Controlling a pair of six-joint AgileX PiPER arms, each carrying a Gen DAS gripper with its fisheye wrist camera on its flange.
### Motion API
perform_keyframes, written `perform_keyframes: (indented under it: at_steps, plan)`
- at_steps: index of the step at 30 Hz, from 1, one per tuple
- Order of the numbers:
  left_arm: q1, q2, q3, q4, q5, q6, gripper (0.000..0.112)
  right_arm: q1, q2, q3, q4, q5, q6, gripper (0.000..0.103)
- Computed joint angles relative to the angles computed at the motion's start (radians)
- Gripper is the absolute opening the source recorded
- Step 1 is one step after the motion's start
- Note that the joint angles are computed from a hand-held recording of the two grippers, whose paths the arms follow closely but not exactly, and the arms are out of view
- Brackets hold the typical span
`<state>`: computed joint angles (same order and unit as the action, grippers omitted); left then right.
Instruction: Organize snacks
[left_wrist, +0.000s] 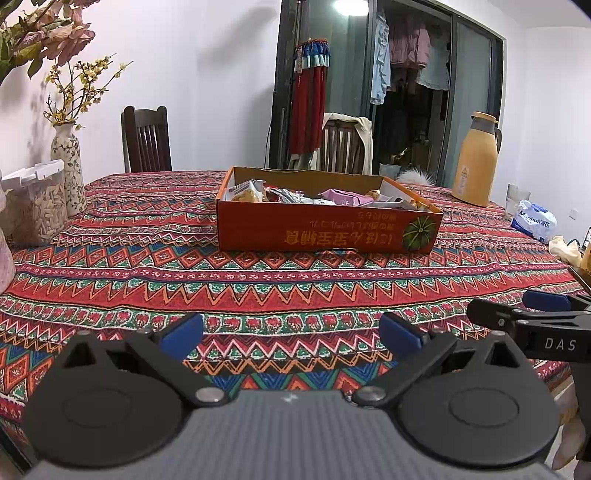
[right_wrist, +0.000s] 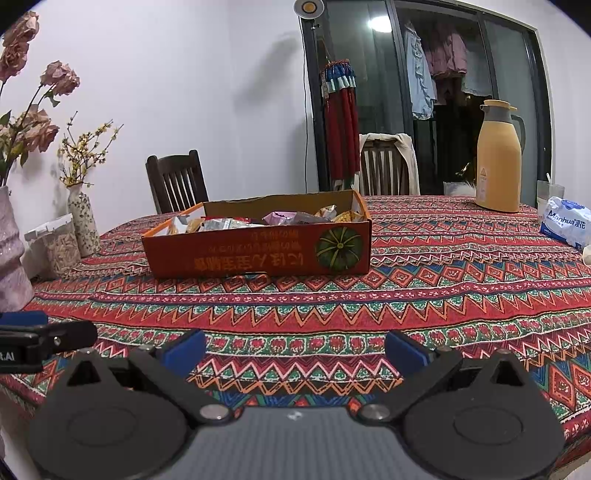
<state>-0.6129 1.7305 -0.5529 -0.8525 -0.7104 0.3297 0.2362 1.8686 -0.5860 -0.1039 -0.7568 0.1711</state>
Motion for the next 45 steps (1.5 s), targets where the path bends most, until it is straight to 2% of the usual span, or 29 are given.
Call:
perform_keyframes:
  at_steps: [31, 45]
  plan:
    - [-0.002, 0.002, 0.0, 0.002, -0.002, -0.003, 0.103, 0.002, -0.001, 0.0, 0.003, 0.003, -0.001, 0.103]
    - [0.008, 0.008, 0.006, 0.048, 0.001, -0.036, 0.103, 0.01, 0.022, 0.013, 0.019, -0.03, -0.009, 0.103]
